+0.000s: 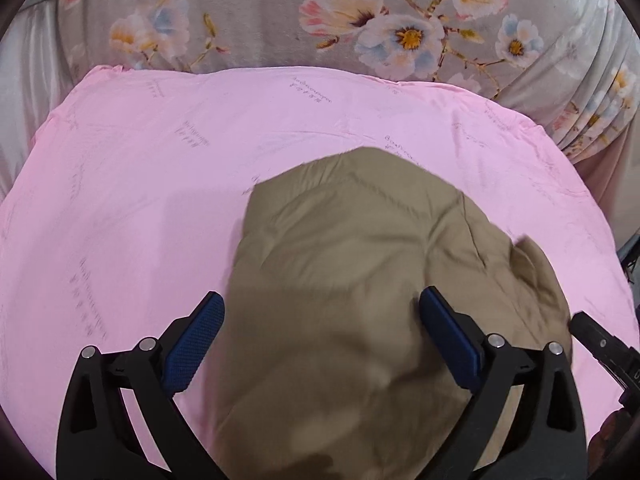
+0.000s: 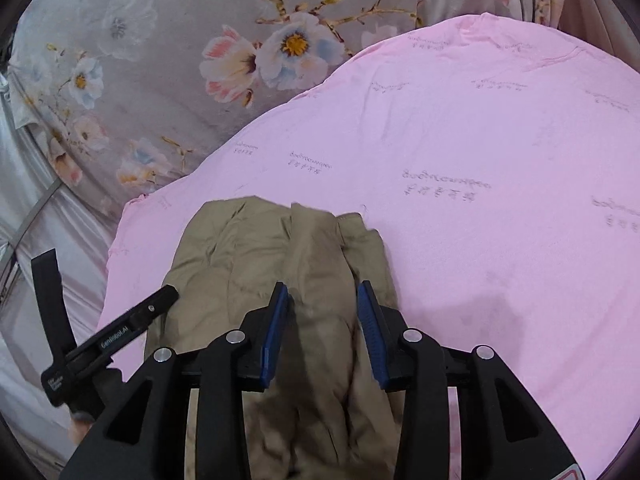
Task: Fold large clothes
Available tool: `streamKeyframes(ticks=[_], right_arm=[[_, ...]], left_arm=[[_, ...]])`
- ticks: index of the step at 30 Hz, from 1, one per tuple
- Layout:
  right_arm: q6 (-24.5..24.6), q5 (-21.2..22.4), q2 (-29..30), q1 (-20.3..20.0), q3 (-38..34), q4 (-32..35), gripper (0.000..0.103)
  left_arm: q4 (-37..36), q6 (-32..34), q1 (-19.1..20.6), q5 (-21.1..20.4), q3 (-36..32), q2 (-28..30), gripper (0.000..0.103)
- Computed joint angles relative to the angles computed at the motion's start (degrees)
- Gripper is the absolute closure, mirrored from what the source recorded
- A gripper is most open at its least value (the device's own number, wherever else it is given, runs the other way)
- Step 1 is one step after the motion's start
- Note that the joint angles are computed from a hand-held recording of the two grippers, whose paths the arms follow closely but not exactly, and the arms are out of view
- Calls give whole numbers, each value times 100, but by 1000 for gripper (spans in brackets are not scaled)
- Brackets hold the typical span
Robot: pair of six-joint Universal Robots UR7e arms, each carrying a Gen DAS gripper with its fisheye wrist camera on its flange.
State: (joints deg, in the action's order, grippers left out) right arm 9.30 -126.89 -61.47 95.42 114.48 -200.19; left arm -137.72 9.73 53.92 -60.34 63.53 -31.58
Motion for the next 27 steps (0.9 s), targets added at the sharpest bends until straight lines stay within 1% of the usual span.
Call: streamKeyframes(ticks=[1, 3, 4, 6, 7, 8, 9, 12, 14, 15, 17, 18, 22, 24, 26, 27], right_arm=[[70, -112, -112, 50, 195, 115, 66], [260, -132, -273, 67, 532, 287, 66], [419, -91, -326, 69, 667, 415, 66], [589, 212, -360, 23, 897, 475, 66], [598, 346, -330, 1, 960, 434, 66], [595, 351, -256, 14, 998, 341, 66], [573, 215, -131, 59, 990, 222, 66], [507, 43, 92, 89, 995, -69, 66], [465, 73, 181, 17, 1025, -263, 67], [498, 138, 214, -55, 1061, -352, 67], [539, 405, 239, -195, 1176, -627, 68], [514, 423, 243, -207, 1192, -679, 68], [331, 97, 437, -82, 1079, -843, 69], [314, 54, 525, -51, 1066, -1004, 67], [324, 255, 522, -107, 1127, -1163, 65], [358, 457, 469, -170, 1183, -1187, 65]], left_arm=[[64, -87, 6, -29, 194, -180, 10], [269, -295, 32, -144, 501, -467, 11], [365, -384, 47, -208, 639, -589, 12], [454, -462, 53, -213, 897, -766, 12], [564, -541, 59, -220, 983, -831, 12], [678, -603, 72, -283, 1054, -887, 12], [683, -623, 76, -297, 1144, -935, 12], [289, -415, 6, -27, 1524, -1045, 10], [233, -426, 27, -19, 1575, -1046, 9], [250, -448, 55, -58, 1541, -1025, 8], [277, -514, 133, -200, 1509, -995, 6], [251, -519, 164, -256, 1524, -998, 6], [98, -477, 204, -280, 1636, -1007, 6], [22, -457, 203, -263, 1674, -1005, 6], [-5, -465, 225, -298, 1674, -996, 6], [5, -478, 231, -319, 1670, -998, 6]])
